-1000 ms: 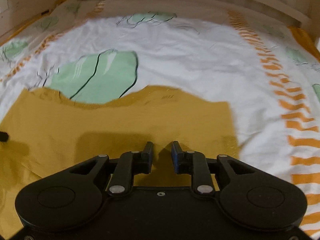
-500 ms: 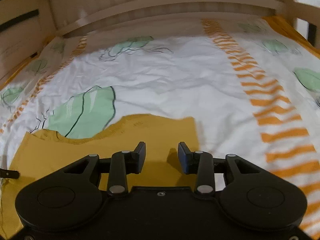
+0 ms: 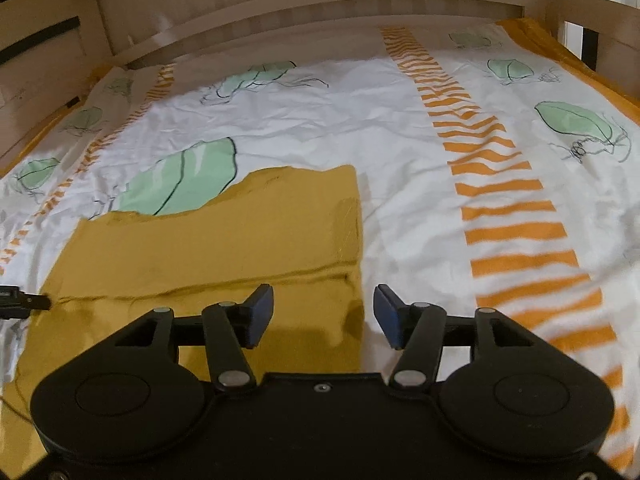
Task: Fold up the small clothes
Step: 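Move both grippers over the hem of the folded sweater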
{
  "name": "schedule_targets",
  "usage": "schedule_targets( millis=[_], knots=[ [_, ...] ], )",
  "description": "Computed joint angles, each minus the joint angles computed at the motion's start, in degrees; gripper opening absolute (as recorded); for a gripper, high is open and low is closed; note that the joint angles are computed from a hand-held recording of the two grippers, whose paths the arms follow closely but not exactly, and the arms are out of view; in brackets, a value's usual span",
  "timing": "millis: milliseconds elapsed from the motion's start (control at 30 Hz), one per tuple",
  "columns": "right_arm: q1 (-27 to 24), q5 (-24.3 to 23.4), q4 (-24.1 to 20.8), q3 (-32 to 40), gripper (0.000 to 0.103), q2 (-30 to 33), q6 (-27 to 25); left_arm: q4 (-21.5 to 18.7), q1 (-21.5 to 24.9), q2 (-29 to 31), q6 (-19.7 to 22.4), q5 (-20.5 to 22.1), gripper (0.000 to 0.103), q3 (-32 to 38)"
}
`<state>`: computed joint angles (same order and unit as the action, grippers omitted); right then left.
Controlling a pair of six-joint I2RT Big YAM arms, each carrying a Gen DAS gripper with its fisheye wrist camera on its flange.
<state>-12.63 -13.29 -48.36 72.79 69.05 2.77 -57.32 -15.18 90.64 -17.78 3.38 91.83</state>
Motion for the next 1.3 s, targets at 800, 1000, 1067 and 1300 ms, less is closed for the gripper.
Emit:
schedule_targets(
  millis=[800, 1000, 1067, 1300],
  knots=[
    [-7.2, -6.4, -12.4, -9.9, 0.081, -16.9, 6.7, -3.9, -4.1, -21.4, -3.8, -0.8, 0.081, -19.4],
    [-10.5, -11.0, -16.2, -10.4, 0.085, -18.3, 6.9, -7.8, -4.5, -24.2, -4.7, 1.6, 0.081, -20.6],
    [-11.6, -12.1, -18.5, -10.4, 0.085, -18.4, 6.9, -8.8, -4.7, -24.9, -4.3, 3.5, 0.081, -21.1],
    [-15.8, -18.3, -27.1, -9.0, 0.086, -17.6, 4.5, -10.0, -8.0, -28.0, -2.2, 1.6, 0.081, -23.5]
  ],
)
